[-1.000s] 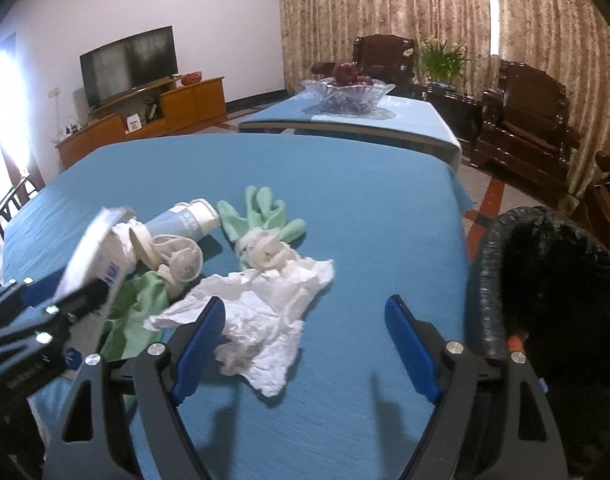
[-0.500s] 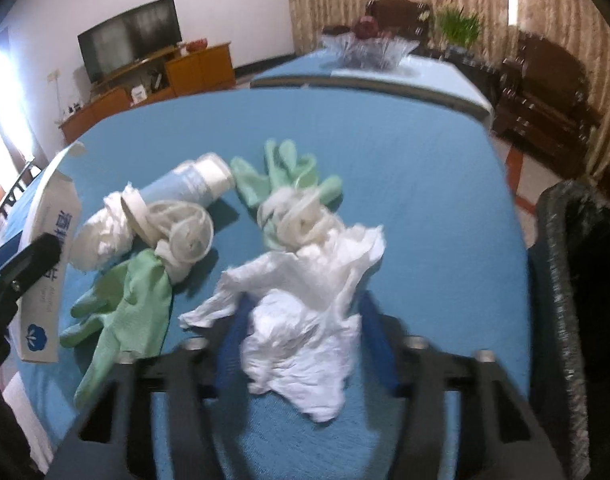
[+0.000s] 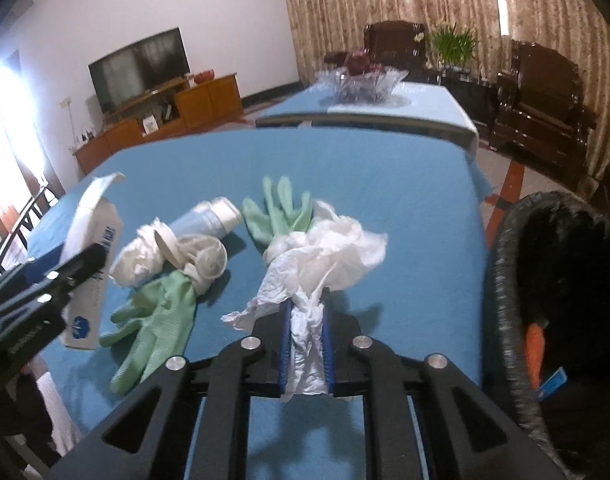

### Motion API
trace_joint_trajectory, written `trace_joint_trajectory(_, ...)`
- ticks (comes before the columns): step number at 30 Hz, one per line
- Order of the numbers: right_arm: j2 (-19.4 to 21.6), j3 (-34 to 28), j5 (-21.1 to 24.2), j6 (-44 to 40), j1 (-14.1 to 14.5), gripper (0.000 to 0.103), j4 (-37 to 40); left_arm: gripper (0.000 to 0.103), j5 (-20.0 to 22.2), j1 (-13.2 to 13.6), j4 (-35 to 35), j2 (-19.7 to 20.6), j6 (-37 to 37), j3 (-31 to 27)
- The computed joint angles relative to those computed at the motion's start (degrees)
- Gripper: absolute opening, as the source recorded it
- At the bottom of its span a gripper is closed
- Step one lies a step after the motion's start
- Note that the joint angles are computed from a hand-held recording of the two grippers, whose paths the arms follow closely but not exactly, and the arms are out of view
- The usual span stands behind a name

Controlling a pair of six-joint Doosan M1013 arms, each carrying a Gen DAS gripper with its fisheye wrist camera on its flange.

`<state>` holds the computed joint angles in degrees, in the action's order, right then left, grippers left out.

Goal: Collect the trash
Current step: 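Carry the medicine box and tissues over the bin and release both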

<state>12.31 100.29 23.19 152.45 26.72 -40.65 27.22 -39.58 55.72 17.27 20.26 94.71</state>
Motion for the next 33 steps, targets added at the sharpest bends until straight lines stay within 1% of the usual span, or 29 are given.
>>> trace_joint_trajectory(3, -1.42, 0.85, -0.61, 2.84, -0.02, 0.013, -3.31, 0.056, -0.37, -0.56, 0.13, -0.21, 0.24, -0.31)
trace_joint_trajectory(7, -3.33, 1.86, -0.35, 8.75, 0.15, 0.013, -9.92, 0.056, -1.16, -1.42, -0.33, -0.35, 1.13, -0.92)
trace_joint_trajectory(10, -4.92, 2.73, 0.93, 13.49, 0.20, 0.013, -14.92, 0.056, -1.95, -2.34, -0.63, -0.23, 1.76, -1.71)
trace_joint_trajectory(12, -5.76, 3.30, 1.91, 15.37, 0.11, 0.013, -16.97, 0.056, -2.75, -2.92, -1.03, -0.06, 2.54, -2.29)
trace_joint_trajectory(15, -7.52, 4.51, 4.37, 18.58, -0.13, 0.013, -20.34, 0.056, -4.11, -3.82, -2.48, 0.44, 4.24, -3.45)
trace_joint_trajectory(19, -9.60, 6.06, 7.44, 20.74, -0.62, 0.013, -22.87, 0.055, -6.23, -5.20, -3.68, 1.36, 5.88, -5.10)
trace_joint_trajectory(25, -12.17, 8.07, 11.80, 21.84, -2.10, 0.013, -24.35, 0.055, -8.81, -7.37, -7.68, 3.93, 11.27, -8.70)
trace_joint_trajectory(29, -13.57, 9.57, 13.41, 22.90, -3.57, 0.013, -24.62, 0.055, -9.81, -8.58, -12.04, 6.00, 16.26, -11.47)
trace_joint_trajectory(33, -14.41, 10.88, 14.26, 23.64, -5.47, 0.013, -24.63, 0.055, -11.08, -9.63, -18.68, 8.13, 23.92, -14.17)
